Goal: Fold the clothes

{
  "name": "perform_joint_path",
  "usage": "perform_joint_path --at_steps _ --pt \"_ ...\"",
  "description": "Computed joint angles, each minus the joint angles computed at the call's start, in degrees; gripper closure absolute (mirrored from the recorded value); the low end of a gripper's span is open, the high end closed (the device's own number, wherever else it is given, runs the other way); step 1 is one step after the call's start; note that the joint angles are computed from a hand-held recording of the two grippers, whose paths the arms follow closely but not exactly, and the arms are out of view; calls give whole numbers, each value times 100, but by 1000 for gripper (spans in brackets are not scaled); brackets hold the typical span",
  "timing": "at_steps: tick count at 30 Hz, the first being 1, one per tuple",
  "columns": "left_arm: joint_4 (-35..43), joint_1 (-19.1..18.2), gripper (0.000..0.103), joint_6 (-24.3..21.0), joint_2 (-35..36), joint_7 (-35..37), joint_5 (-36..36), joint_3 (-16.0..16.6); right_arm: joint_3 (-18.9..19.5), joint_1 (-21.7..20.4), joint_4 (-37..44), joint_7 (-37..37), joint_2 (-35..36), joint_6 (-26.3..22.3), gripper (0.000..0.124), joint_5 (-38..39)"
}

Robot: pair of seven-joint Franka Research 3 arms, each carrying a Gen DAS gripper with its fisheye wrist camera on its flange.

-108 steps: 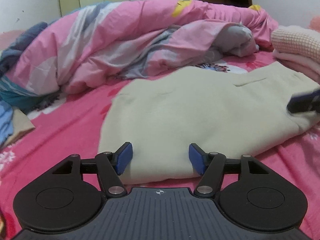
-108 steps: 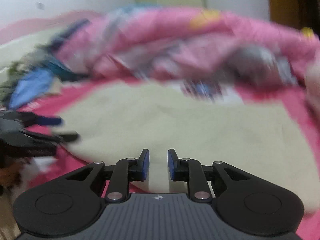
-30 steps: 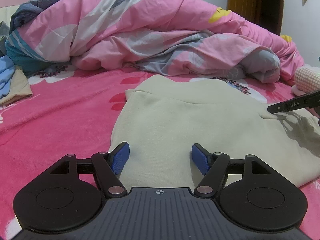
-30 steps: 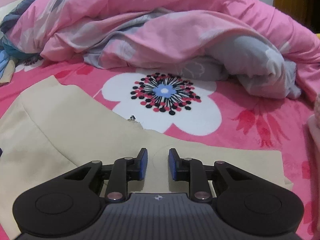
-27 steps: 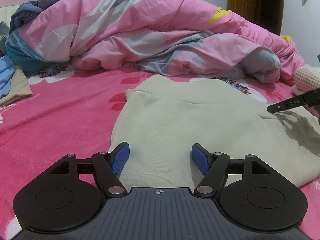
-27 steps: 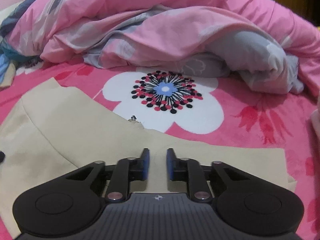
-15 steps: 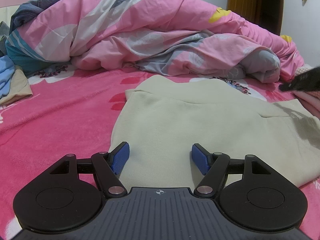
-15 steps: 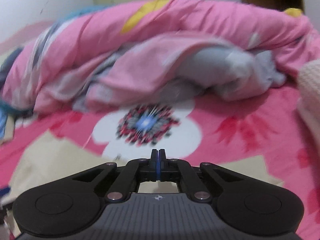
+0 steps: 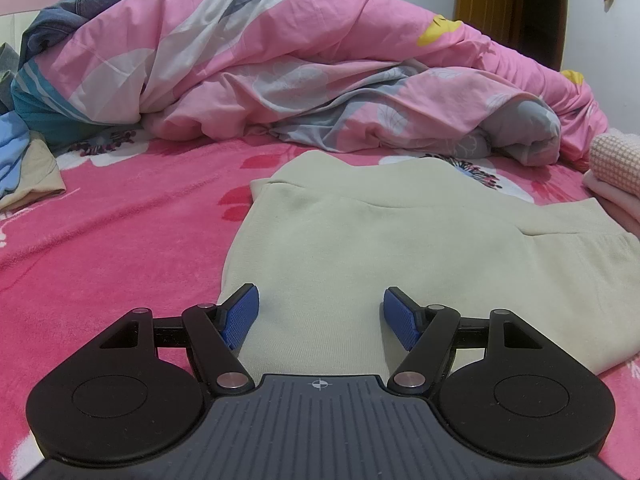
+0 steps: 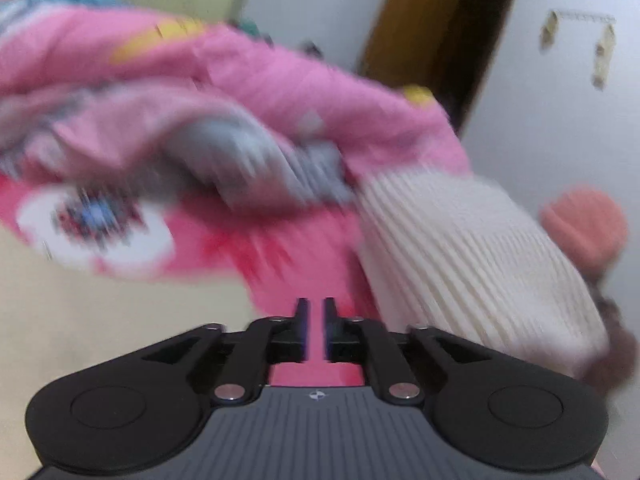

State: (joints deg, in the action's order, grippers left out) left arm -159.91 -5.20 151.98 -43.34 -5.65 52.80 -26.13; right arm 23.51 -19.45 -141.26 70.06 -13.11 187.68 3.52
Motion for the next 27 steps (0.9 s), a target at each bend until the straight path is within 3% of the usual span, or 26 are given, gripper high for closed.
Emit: perform_joint_path --at_steps 1,3,4,6,9,11,16,21,23,25,27 --pt "-1 -5 33 -3 -2 -3 -1 2 34 -155 -160 28 -118 -142 76 10" --pt "-3 -11 33 -10 -5 -10 0 2 98 -504 -422 206 -299 -515 74 -194" --pt "-1 -16 33 -21 -6 -12 0 -3 -61 -446 -525 170 -374 -704 72 -222" --pt "1 -20 33 -36 -6 -18 7 -9 -736 105 -686 -132 -531 -1100 69 -154" --pt "0 -28 33 -49 -8 -23 17 -3 -1458 693 -734 -510 -884 -1910 67 -118" --pt "4 -31 33 -54 -2 -25 22 0 -2178 1436 -720 -992 -1232 -2327 67 285" --pt "10 -52 33 -91 3 -22 27 -1 -3700 3512 -774 -2269 -1943 -2179 68 2258" --pt "0 -66 33 -86 -6 -24 37 18 -4556 5462 -391 -3820 -1644 -2233 81 3879" --pt "1 -65 33 -86 -5 -21 41 20 -4789 6047 -91 -4302 -1241 -2250 86 4554" --pt "0 -71 32 -79 -7 -14 38 30 -4748 6235 222 -4471 -642 -2190 90 4932" --pt "-3 -71 32 -65 -9 -5 36 42 -4386 5989 452 -4155 -22 -1951 90 4684"
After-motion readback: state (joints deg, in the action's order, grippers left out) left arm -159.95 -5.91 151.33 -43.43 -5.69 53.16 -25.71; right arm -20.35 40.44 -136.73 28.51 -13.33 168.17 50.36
